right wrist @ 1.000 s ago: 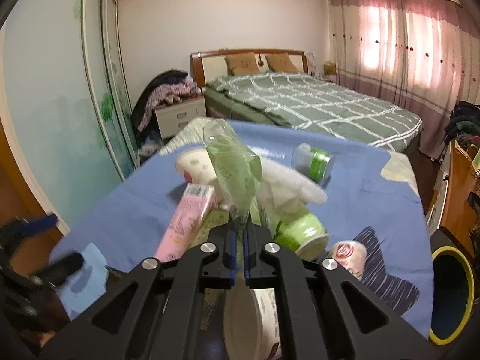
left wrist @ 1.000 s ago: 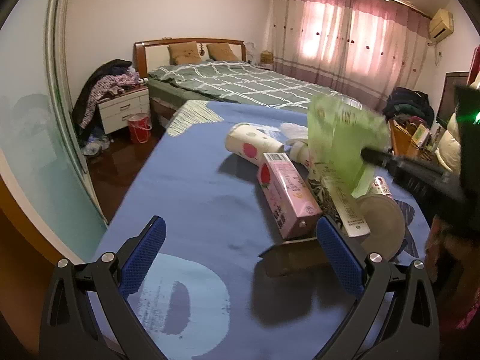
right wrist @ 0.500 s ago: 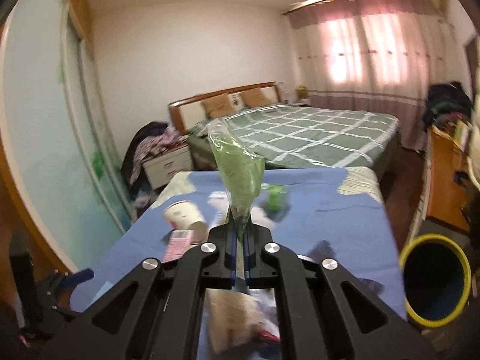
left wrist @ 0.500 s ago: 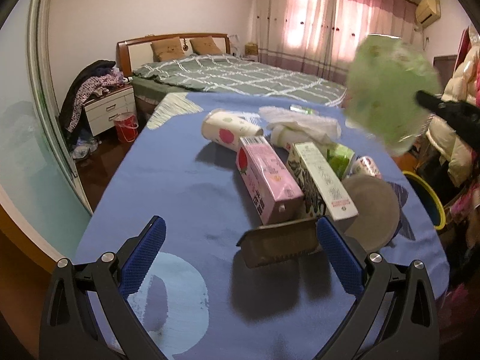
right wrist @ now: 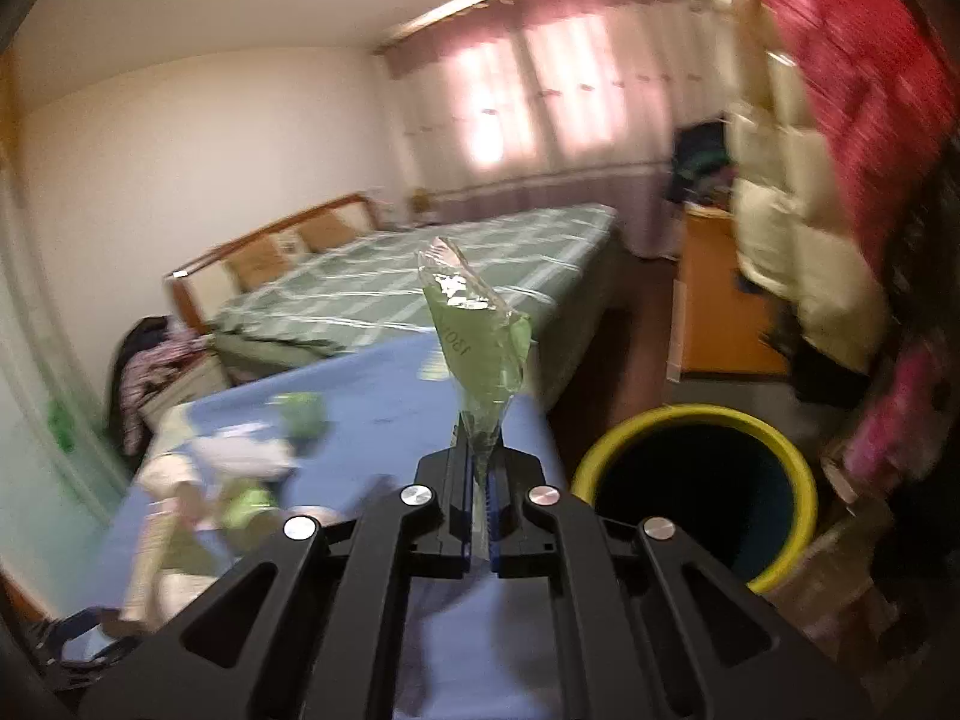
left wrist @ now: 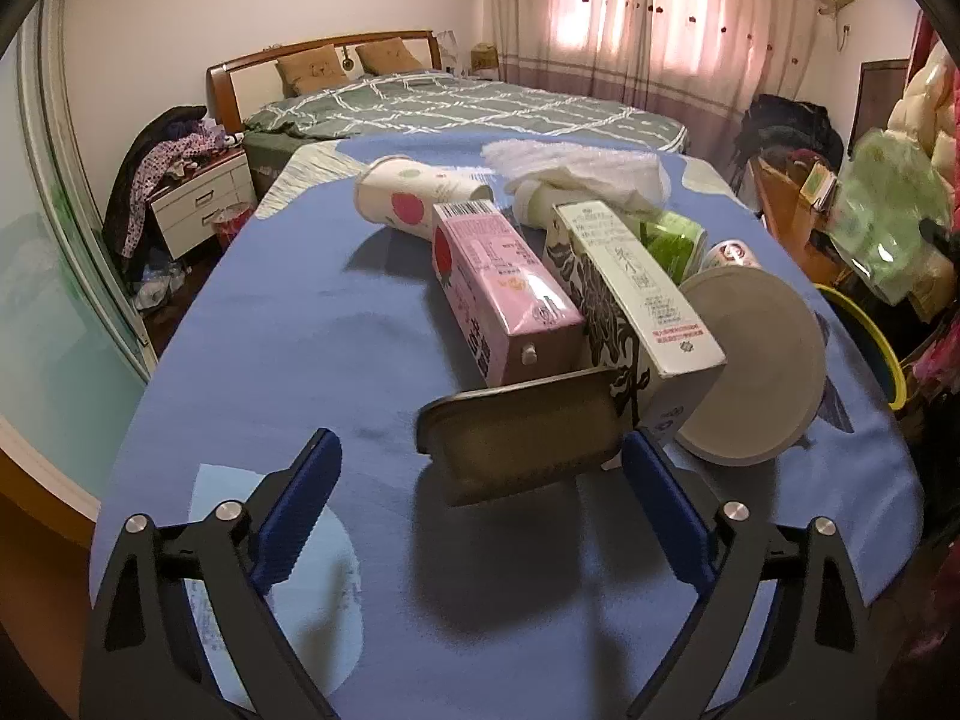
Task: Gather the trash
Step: 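Carry the green bag to the yellow-rimmed bin and release it with the right gripper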
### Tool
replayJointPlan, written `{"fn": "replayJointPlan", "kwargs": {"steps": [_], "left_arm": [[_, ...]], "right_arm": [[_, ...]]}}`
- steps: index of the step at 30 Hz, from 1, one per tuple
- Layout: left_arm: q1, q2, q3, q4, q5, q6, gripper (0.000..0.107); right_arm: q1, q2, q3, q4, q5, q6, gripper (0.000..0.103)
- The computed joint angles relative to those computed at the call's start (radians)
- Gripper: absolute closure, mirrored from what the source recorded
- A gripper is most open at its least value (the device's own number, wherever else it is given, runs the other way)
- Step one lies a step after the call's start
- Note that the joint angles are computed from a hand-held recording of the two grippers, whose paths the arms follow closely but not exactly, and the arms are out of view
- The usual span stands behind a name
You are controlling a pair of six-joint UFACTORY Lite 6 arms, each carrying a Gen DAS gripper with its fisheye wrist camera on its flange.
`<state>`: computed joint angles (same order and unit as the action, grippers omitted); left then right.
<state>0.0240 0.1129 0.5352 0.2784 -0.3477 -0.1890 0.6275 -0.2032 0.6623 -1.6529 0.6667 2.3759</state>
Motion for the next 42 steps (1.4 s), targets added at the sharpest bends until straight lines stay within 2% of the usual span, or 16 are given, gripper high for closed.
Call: {"fn": "replayJointPlan", "kwargs": {"steps": [4,14,16,18,24,32,37,40,42], "left_arm": [[-0.03,0.061,0.039,-0.081,-0.001,0.064,0.018],[-0.038,0.135,0.091,-0.095,-0.003,0.05,0.03],[-0.039,0.143,0.098,-0.089,-0.003,0.042,0.032],[-0.038,0.147,0.1,-0.073,-0.006,0.025,0.035],[-0.026,0.147,0.092,-0.036,-0.028,-0.008,0.039],[0.007,0.052,0.022,-0.005,-0.05,-0.016,0.04],[0.044,-0.125,-0.049,0.085,0.002,-0.079,0.04],[0.047,-0.257,-0.081,0.214,0.053,-0.207,0.04],[0.015,-0.331,-0.087,0.236,0.089,-0.237,0.04]], "right_arm": [[-0.113,0.059,-0.046,-0.054,-0.021,0.118,0.099],[-0.249,0.275,-0.008,-0.074,-0.024,0.228,0.098],[-0.256,0.288,-0.011,-0.091,-0.028,0.252,0.088],[-0.242,0.286,-0.015,-0.085,0.0,0.261,0.068],[-0.176,0.287,-0.013,-0.029,0.1,0.233,0.048],[-0.15,0.274,-0.011,0.003,0.133,0.211,0.046],[-0.136,0.256,-0.029,-0.006,0.15,0.239,0.046],[-0.134,0.221,-0.063,-0.028,0.148,0.267,0.046],[-0.135,0.183,-0.091,-0.032,0.138,0.267,0.042]]}}
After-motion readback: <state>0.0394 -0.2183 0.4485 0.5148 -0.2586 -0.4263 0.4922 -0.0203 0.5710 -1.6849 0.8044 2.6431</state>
